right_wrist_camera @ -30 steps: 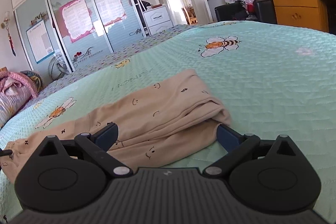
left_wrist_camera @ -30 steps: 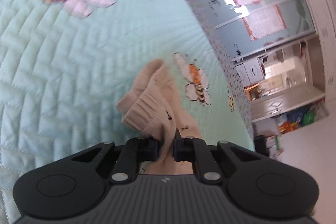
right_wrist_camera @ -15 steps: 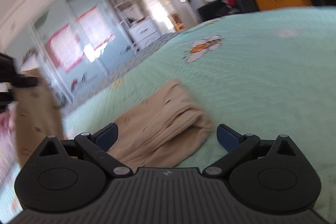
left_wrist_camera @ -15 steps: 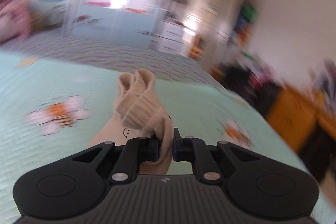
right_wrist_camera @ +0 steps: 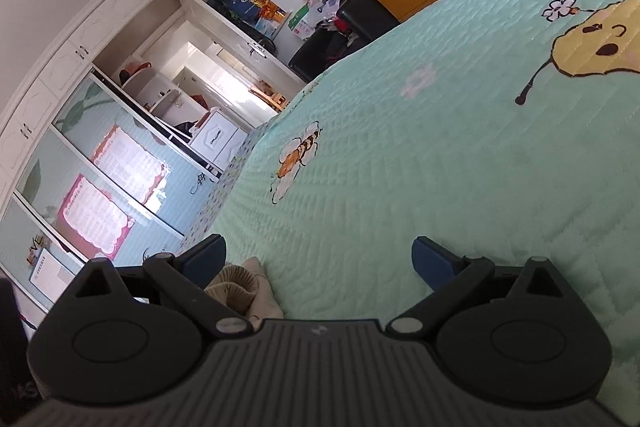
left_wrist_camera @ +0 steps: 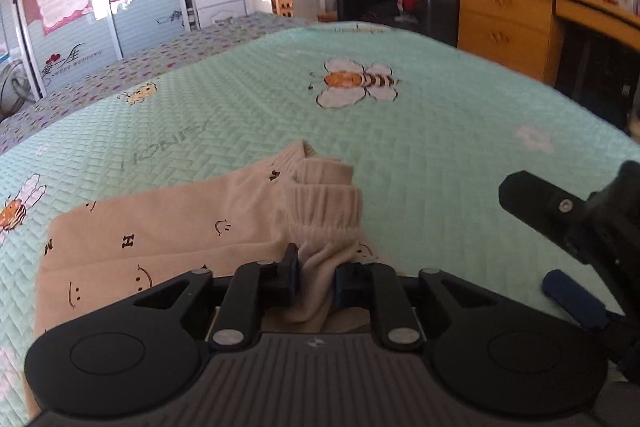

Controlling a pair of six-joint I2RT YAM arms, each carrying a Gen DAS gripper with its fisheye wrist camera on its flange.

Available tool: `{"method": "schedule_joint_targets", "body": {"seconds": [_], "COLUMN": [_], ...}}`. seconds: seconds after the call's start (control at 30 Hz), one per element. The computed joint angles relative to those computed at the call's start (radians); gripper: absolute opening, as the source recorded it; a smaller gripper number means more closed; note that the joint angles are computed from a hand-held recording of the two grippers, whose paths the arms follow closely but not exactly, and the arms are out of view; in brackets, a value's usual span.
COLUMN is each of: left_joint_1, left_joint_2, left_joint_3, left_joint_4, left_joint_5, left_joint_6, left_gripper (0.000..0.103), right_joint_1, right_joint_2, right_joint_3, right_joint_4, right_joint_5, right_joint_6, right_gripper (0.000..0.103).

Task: Fold clothes

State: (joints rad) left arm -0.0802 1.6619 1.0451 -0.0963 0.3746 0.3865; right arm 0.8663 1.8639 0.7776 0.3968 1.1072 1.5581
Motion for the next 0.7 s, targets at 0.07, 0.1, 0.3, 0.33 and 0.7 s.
{"method": "schedule_joint_targets", "body": {"seconds": [0.07, 0.1, 0.3, 0.33, 0.7], "left_joint_1": [-0.004, -0.007, 0.113, 0.158, 0.573], "left_joint_2": [-0.001, -0.003, -0.143, -0.158, -0.037], "left_joint_3": [0.018, 0.029, 0.005, -0.003, 0.075], "left_joint_4": [-0.021, -0.045, -0.162, -0.165, -0.285], "left_joint_5": [0.007, 0.009, 0.194, 0.224, 0.424], "left_joint_6": [-0.021, -0.033, -0.076, -0.078, 0.012], "left_gripper": [0.028, 0.029, 0.05, 0.057, 0.058], "right_joint_1": [-0.011, -0.015, -0.014, -0.011, 0.019], "right_joint_2": [-0.007, -0.01, -0.013, -0.015, 0.018], "right_joint_3": [-0.014, -0.012, -0.003, -0.011, -0.017], "right_joint_4": [0.029, 0.03, 0.024, 0.057, 0.343], "right_joint_5": [-0.008, -0.011, -0.012, -0.008, -0.059], "right_joint_6": [-0.02, -0.028, -0.055, -0.09, -0.496], "right_gripper": [0.099, 0.099, 0.099, 0.099, 0.099]}}
